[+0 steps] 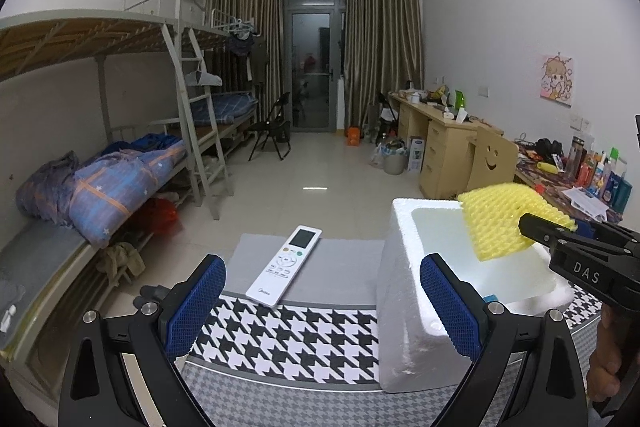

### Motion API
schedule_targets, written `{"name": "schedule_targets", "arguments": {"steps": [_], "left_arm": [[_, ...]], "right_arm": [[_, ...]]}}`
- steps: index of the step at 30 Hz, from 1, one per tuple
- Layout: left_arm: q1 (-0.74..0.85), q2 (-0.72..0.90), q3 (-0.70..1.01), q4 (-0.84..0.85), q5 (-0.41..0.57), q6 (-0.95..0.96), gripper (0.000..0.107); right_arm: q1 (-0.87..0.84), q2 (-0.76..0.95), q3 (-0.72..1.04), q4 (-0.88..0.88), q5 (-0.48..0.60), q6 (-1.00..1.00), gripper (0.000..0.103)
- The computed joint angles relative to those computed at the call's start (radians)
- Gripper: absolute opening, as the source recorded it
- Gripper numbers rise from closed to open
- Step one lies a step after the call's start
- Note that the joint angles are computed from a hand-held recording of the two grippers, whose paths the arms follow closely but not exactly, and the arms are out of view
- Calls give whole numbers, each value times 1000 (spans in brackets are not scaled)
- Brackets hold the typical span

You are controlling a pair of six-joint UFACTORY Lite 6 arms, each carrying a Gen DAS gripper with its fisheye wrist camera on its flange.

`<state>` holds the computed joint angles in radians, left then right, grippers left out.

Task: Organize soft objects
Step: 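Open the left tool to drop the mask into the box while the right tool lowers the net, then open the right tool to drop the yellow foam net into the box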

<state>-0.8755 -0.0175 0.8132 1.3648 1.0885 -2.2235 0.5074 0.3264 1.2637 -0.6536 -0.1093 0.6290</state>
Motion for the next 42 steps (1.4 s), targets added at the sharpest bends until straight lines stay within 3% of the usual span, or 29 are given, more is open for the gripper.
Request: {"name": "schedule_targets", "arguments": {"steps": [4,7,10,13,23,42], "left_arm": [[5,-20,-25,0,-6,-17,98],[6,-28,-37,1,-11,-21,98],[7,-30,-39,0,-12,-22,98],[-4,-29,-41,0,-4,-26,98],[-31,-17,-25,-4,16,-25,98],[-265,58,112,-65,190,-3,102]], "right_arm": [[3,8,5,88,2,-90,62],[7,13,4,65,3,-81,68],[5,11,-1,-59,-1,35,70],[4,-7,-17,-19,-10,-8,71],[-41,-102,-92,-120,-69,90,77],[-139,-416,-386,-162,-173,94,79]]}}
